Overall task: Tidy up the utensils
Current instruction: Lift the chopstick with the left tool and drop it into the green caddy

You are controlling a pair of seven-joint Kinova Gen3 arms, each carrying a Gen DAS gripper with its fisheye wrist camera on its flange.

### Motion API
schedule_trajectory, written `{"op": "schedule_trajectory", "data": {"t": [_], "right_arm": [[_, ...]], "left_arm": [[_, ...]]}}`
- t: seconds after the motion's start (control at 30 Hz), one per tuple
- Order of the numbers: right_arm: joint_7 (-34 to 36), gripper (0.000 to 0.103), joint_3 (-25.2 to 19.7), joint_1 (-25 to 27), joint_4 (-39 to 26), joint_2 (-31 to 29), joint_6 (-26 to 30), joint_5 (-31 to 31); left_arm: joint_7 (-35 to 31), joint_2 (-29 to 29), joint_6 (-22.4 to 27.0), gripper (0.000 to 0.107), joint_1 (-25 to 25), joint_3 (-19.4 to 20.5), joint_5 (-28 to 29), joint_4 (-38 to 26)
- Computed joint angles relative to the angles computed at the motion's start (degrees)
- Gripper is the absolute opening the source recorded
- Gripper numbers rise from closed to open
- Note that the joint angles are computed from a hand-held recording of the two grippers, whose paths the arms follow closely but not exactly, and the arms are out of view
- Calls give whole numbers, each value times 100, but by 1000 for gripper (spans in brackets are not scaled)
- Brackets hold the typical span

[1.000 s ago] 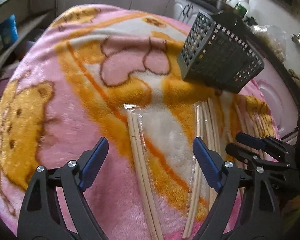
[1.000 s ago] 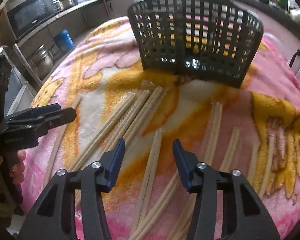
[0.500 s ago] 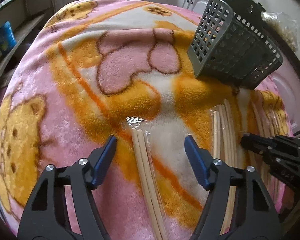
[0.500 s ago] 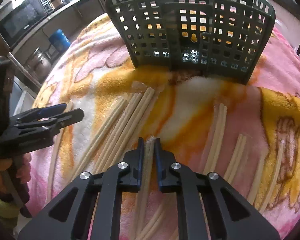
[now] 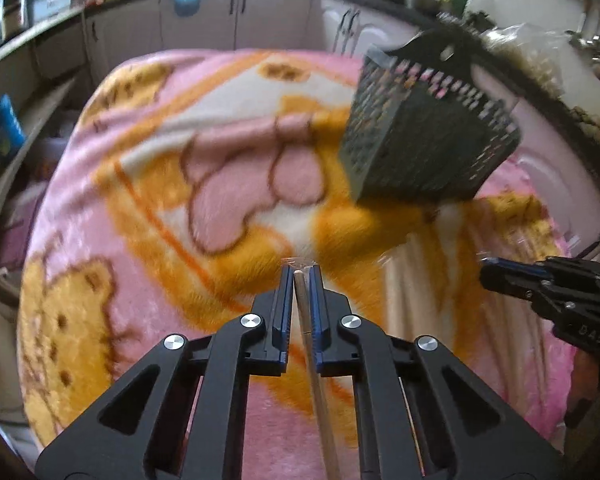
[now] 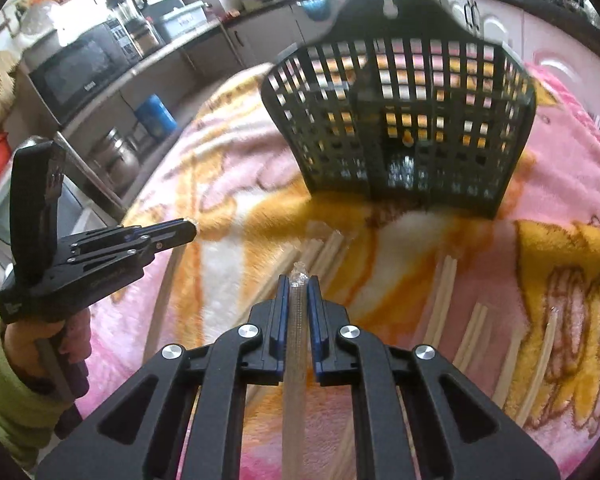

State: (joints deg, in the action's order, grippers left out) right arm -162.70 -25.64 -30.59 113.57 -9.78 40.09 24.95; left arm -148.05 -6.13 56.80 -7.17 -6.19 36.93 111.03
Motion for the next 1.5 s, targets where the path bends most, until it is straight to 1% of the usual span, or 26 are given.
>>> {"op": "schedule_trajectory", "data": {"t": [0.17, 0.2, 0.37, 0.4, 0.47, 0.6, 0.73, 0.83, 0.9, 1.13, 1.23, 1.33, 1.43, 1.5], "right_arm": [[-294, 9, -233, 114, -44, -355, 126, 333], [-386, 9, -385, 230, -76, -370, 143, 435], [-659, 9, -788, 552, -21, -805, 227, 742], [-719, 9, -990, 741, -118, -769, 214, 824], [-789, 9, -1177, 899, -192, -840, 352, 911], [-862, 9, -1407, 1245, -179, -1146, 346, 1051], [-731, 9, -1632, 1683, -243, -1469, 380, 1058], [-665, 9, -1783, 2103, -237, -1729, 287, 1101], [-585, 9, -1827, 2363, -231, -1887, 200, 1094], [-286, 9, -1774, 3151, -167, -2265, -225, 935], [-106, 9, -1634, 3394, -160, -2357, -419, 828], [88, 9, -1550, 3649, -162, -2429, -597, 738], [299, 9, -1500, 3920, -205, -2427, -766, 655], [409, 9, -1547, 4164, -251, -2436, -846, 608]], "left_arm": [[-249, -387, 158, 2, 115, -130, 311, -46], [-297, -451, 201, 2, 147, -169, 393, -70], [-377, -700, 298, 2, 318, -309, 702, -125], [-379, -720, 326, 2, 344, -337, 750, -150], [-396, -768, 356, 2, 391, -386, 860, -191], [-410, -840, 456, 2, 482, -461, 1063, -310], [-332, -840, 464, 1, 557, -427, 1193, -477], [-255, -856, 388, 1, 639, -362, 1268, -599], [-177, -843, 349, 1, 706, -316, 1319, -714], [38, -746, 141, 1, 883, -253, 1612, -1065], [85, -728, -62, 1, 955, -181, 1729, -1190], [56, -749, -408, 1, 1075, -90, 1822, -1275], [117, -685, -571, 1, 1187, -42, 1813, -1406], [193, -593, -676, 1, 1242, 13, 1784, -1524]]}}
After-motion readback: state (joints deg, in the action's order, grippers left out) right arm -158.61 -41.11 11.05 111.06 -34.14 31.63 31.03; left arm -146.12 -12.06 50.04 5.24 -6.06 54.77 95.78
